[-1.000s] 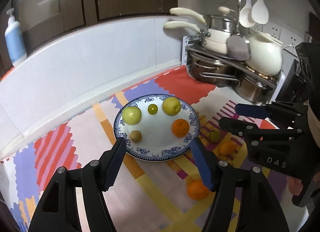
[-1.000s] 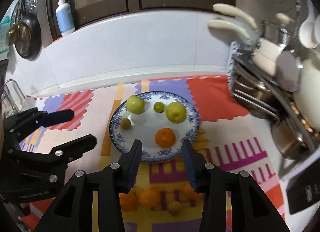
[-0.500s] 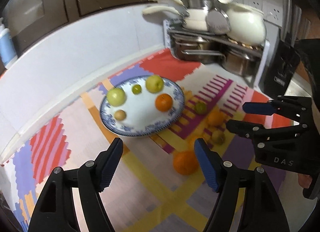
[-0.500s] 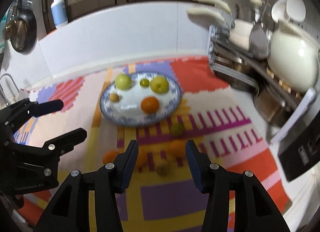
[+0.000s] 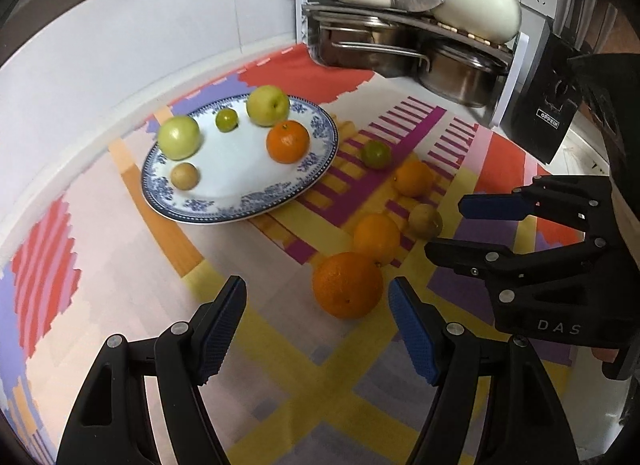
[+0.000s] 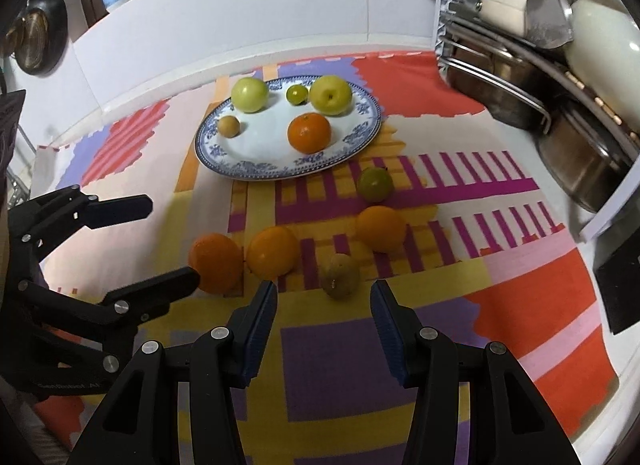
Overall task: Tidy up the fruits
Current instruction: 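Withdraw both grippers from the plate toward the remaining fruits, then grasp the large orange with the left gripper while the right grasps a small brown fruit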
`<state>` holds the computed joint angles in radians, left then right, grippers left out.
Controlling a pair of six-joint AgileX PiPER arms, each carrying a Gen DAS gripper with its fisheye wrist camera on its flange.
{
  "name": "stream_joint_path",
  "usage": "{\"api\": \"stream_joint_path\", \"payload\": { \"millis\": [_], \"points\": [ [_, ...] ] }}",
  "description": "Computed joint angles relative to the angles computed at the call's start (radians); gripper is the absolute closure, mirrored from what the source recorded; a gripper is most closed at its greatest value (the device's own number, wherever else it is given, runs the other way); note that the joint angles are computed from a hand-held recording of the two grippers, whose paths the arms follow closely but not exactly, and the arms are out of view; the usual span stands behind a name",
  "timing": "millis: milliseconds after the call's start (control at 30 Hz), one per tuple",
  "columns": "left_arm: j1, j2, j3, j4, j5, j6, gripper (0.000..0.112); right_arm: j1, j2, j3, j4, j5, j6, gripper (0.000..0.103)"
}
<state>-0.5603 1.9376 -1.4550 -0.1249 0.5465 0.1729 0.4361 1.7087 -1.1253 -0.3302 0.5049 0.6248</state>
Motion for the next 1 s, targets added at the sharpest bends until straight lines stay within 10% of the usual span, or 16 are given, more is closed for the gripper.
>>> {"api": "stream_joint_path", "payload": {
  "millis": [1000],
  "points": [
    [0.015,0.072,-0.090,-0.156,0.080,0.104,0.072,-0.064,0.077,-0.042,0.128,-0.025,-0.141,0.076]
  ]
}}
